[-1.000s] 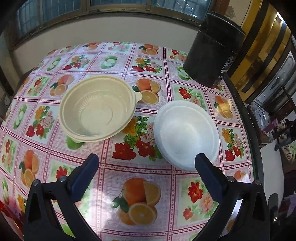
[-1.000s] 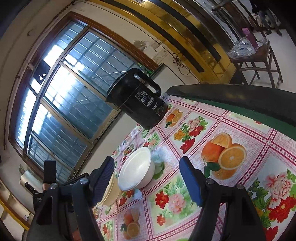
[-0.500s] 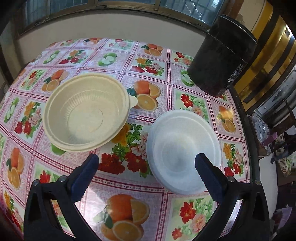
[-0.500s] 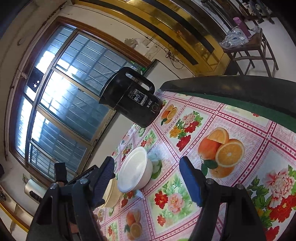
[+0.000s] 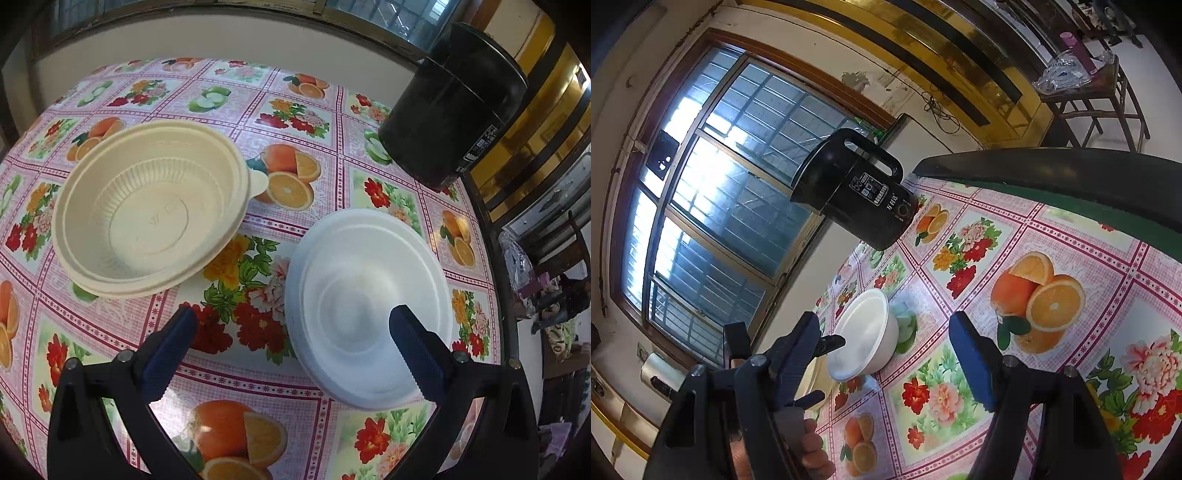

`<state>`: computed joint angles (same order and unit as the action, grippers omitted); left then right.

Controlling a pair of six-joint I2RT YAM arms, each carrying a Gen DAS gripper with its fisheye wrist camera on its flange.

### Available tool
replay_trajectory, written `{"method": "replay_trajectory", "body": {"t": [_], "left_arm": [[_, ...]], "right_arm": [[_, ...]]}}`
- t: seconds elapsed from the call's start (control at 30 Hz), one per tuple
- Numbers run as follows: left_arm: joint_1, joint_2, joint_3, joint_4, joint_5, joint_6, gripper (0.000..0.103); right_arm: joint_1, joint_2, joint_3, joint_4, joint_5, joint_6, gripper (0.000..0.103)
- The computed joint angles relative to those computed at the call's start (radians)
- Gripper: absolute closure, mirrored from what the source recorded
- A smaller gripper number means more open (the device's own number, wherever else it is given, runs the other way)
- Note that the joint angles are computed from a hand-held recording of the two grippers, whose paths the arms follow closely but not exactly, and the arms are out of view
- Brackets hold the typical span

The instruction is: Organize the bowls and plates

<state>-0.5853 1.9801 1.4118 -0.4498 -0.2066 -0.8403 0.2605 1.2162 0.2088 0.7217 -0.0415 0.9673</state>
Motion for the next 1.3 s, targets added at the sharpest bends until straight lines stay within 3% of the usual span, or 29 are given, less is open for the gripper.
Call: {"method": "replay_trajectory", "body": {"t": [0.7, 0.9, 1.3], "left_arm": [[-0.004, 0.046, 0.010, 0.038, -0.048, 0.015, 0.003], [0.007, 0.041, 0.006, 0.026, -0.028, 0.027, 0.026], [-0.007, 0.018, -0.006, -0.023, -0.002, 0.076, 0.082]], "right_arm": [[-0.014, 0.055, 0.026, -0.004, -0.024, 0.004, 0.028], [-0.013, 0.055, 0.030, -0.008, -0.022, -0.001, 0.028], [-0.012, 0.058, 0.030, -0.010, -0.028, 0.004, 0.028]]}}
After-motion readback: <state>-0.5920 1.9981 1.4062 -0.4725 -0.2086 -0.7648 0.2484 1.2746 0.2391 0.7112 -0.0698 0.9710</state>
